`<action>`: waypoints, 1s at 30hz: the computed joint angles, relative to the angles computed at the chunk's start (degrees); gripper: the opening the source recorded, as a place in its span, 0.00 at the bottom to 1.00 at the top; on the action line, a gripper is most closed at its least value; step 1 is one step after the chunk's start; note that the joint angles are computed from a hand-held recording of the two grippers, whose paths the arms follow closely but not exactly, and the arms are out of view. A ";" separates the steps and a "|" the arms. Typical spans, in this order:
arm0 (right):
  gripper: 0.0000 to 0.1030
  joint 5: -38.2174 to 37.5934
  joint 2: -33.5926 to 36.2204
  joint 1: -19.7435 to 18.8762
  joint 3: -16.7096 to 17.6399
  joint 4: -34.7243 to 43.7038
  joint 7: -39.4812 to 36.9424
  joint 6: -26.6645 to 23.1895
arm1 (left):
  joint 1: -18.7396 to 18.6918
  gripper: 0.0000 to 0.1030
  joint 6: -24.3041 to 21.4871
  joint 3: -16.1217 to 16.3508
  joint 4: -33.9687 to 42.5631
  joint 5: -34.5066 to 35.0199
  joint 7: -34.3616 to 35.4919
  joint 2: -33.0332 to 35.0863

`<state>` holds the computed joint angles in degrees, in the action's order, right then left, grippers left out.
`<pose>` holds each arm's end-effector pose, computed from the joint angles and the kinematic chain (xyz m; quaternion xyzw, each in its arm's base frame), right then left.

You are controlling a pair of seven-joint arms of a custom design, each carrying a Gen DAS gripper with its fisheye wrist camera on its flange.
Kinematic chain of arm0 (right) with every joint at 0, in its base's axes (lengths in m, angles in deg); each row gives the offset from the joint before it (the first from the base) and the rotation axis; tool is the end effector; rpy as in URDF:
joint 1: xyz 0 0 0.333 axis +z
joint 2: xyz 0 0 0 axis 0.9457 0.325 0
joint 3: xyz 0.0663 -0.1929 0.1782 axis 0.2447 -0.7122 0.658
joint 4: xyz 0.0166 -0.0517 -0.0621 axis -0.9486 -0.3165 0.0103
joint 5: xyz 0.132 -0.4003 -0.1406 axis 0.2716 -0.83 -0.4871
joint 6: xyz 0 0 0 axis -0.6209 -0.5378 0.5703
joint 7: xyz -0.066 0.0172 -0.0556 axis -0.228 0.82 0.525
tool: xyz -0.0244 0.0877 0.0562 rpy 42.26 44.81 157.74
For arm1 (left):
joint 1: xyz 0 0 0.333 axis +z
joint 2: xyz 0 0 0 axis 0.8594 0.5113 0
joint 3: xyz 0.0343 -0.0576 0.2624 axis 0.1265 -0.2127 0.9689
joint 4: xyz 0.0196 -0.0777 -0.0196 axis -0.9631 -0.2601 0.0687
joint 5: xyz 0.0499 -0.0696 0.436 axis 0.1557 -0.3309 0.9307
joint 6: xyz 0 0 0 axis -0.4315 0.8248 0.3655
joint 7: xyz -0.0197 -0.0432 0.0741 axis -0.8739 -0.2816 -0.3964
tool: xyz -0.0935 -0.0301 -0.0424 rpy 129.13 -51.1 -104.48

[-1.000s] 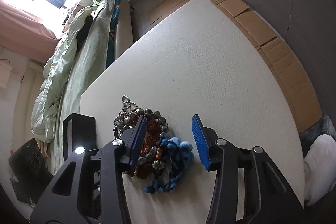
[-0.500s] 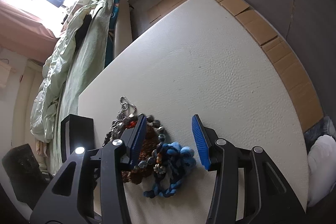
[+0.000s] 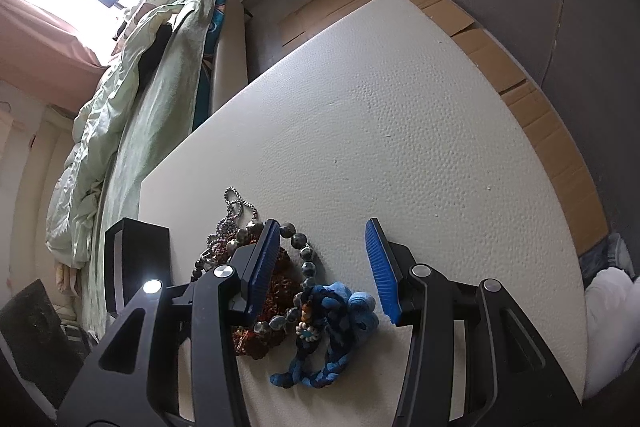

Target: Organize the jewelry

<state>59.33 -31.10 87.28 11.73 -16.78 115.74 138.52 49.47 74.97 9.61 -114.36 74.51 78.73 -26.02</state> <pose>0.6577 0.3251 0.4905 -0.6602 0.6840 0.0592 0.3045 0.5704 -0.1689 0.4953 -0.7100 0.6529 -0.2379 0.1143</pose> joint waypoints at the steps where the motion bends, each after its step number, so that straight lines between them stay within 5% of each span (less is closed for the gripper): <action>1: 0.45 -0.19 0.02 0.07 -0.04 0.03 0.06 0.00 | 0.00 0.06 -0.12 0.05 0.01 -0.08 0.13 -0.02; 12: 0.44 -2.02 3.22 0.59 0.27 4.77 -1.40 -2.14 | 0.03 0.05 5.11 1.62 -3.35 -1.58 -2.23 -3.57; 17: 0.31 -9.70 5.51 2.97 -0.80 8.75 -1.63 -5.02 | -0.31 0.06 5.86 2.04 -3.69 -1.53 -2.34 -4.02; 30: 0.30 -28.86 6.00 9.60 -2.74 9.52 -1.67 -8.01 | -0.66 0.06 6.64 3.17 -5.16 -3.08 -1.48 -5.67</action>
<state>30.46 -25.10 96.88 8.99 -7.26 114.07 130.51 48.81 81.61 12.78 -119.52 71.43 77.24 -31.70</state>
